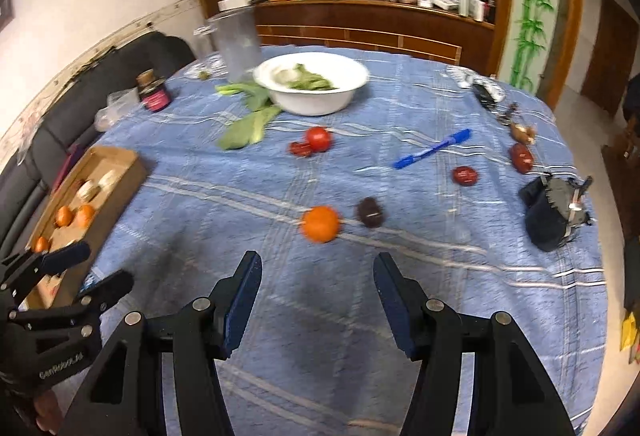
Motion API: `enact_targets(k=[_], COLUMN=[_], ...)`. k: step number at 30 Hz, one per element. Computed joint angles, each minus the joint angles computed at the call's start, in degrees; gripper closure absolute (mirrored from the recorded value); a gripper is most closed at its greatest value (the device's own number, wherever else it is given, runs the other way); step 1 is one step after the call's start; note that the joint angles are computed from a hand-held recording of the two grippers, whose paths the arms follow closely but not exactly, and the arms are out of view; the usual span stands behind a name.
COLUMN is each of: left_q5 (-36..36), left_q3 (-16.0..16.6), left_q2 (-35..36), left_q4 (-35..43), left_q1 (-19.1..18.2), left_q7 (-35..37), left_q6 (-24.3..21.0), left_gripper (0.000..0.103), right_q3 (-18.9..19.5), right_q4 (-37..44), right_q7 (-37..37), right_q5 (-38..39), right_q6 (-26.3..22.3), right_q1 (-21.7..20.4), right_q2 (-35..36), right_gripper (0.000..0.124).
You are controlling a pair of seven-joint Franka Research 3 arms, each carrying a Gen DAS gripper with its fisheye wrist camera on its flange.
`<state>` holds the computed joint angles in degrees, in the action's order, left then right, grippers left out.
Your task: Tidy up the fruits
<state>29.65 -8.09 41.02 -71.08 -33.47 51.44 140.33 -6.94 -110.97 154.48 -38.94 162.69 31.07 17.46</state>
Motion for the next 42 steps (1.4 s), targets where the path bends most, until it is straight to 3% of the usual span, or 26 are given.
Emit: enact_targets(k=[5, 12, 14, 17, 20, 27, 34, 36, 38, 42], left_q5=[2.7, 11.6, 16.4, 17.1, 20.7, 19.7, 22.8, 20.2, 17.6, 18.9], left_q3=[1.2, 2.3, 3.4, 3.4, 3.4, 0.4, -2.3, -2.8, -3.0, -3.2], left_q2=[-10.1, -26.4, -30.1, -33.7, -35.0, -37.4, -40.7, -41.1, -41.5, -43.4], left_q4=[-15.2, -38.0, -42.4, -47.5, -49.3, -53.9, -57.1, -57.5, -58.1, -60.0], left_q1=[2.1, 7.3, 8.4, 12.4, 15.5, 21.7, 22.5, 22.6, 22.8, 23.5], left_q7=[-6.6, -19.0, -24.4, -26.7, -29.6, -29.3, -32.0, -30.4, -28.7, -32.0], left_q6=[7.1, 17.7, 16.8, 17.8, 16.4, 18.7, 16.8, 16.4, 17.2, 19.9], left_gripper=[0.037, 0.028, 0.018, 0.016, 0.016, 0.015, 0.008, 0.008, 0.008, 0.008], right_q3=[2.9, 4.3, 4.7, 5.8, 5.5, 3.8, 3.0, 3.5, 3.9, 4.6], right_q4=[3.0, 8.6, 11.5, 17.4, 23.3, 35.4, 34.9, 34.0, 33.3, 31.5], right_q7=[-2.6, -0.8, -0.3, -0.3, 0.1, -0.2, 0.3, 0.4, 0.3, 0.9], right_q5=[2.6, 3.6, 4.1, 5.7, 6.4, 4.7, -0.5, -1.3, -1.9, -2.6], right_q6=[-2.7, -6.1, -8.7, -13.1, -18.0, -29.5, -32.0, -31.6, -31.3, -30.5], right_q1=[1.9, 7.7, 9.4, 11.9, 14.5, 20.4, 23.1, 23.1, 22.9, 22.7], right_q2=[1.5, 3.7, 5.1, 8.5, 12.0, 18.6, 17.6, 16.9, 16.5, 15.4], right_gripper=[0.061, 0.039, 0.034, 0.033, 0.031, 0.031, 0.031, 0.031, 0.031, 0.031])
